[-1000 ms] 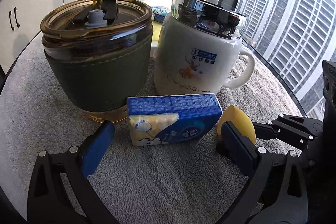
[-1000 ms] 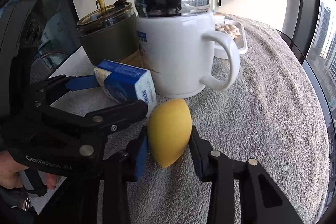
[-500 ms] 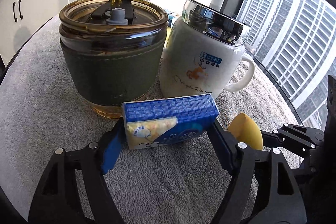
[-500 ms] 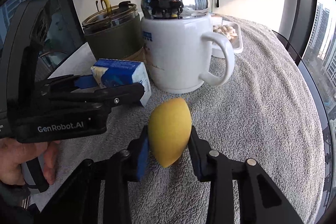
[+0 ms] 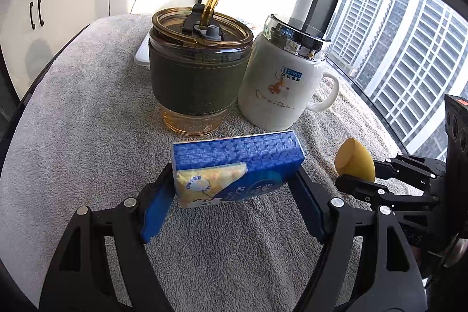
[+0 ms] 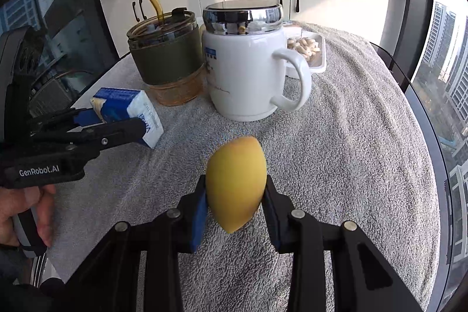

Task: Organize soft objects
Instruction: 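Carry the tissue pack with the left gripper while the right gripper carries the egg sponge over the tray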

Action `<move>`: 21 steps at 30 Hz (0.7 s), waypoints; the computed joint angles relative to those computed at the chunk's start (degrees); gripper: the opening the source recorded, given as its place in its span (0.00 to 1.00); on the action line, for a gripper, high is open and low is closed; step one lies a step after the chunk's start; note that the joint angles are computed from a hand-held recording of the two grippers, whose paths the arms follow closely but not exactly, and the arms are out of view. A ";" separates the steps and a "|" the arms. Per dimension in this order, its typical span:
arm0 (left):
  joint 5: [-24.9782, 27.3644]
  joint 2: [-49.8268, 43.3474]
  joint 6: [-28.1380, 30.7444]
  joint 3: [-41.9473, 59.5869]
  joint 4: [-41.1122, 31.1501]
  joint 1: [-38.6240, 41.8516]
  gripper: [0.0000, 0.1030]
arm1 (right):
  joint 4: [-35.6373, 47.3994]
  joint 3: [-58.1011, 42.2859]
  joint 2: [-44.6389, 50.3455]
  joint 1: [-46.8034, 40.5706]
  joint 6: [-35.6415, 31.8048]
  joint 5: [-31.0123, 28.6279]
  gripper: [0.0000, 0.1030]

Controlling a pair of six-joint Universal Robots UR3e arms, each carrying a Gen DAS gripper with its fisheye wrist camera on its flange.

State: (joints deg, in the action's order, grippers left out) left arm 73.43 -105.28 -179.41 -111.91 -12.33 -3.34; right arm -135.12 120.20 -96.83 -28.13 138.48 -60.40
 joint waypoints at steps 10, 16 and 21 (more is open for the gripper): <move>0.79 3.15 2.81 -1.11 -2.32 2.45 0.73 | 5.97 -2.28 -4.11 -2.63 -1.96 0.54 0.36; 0.68 5.35 5.58 -0.16 -6.13 3.74 0.73 | 9.32 -6.19 -3.91 -3.62 -2.69 0.50 0.36; 0.51 6.23 8.09 0.88 -8.29 6.42 0.73 | 10.05 -10.82 -0.97 -4.40 -2.82 -0.28 0.36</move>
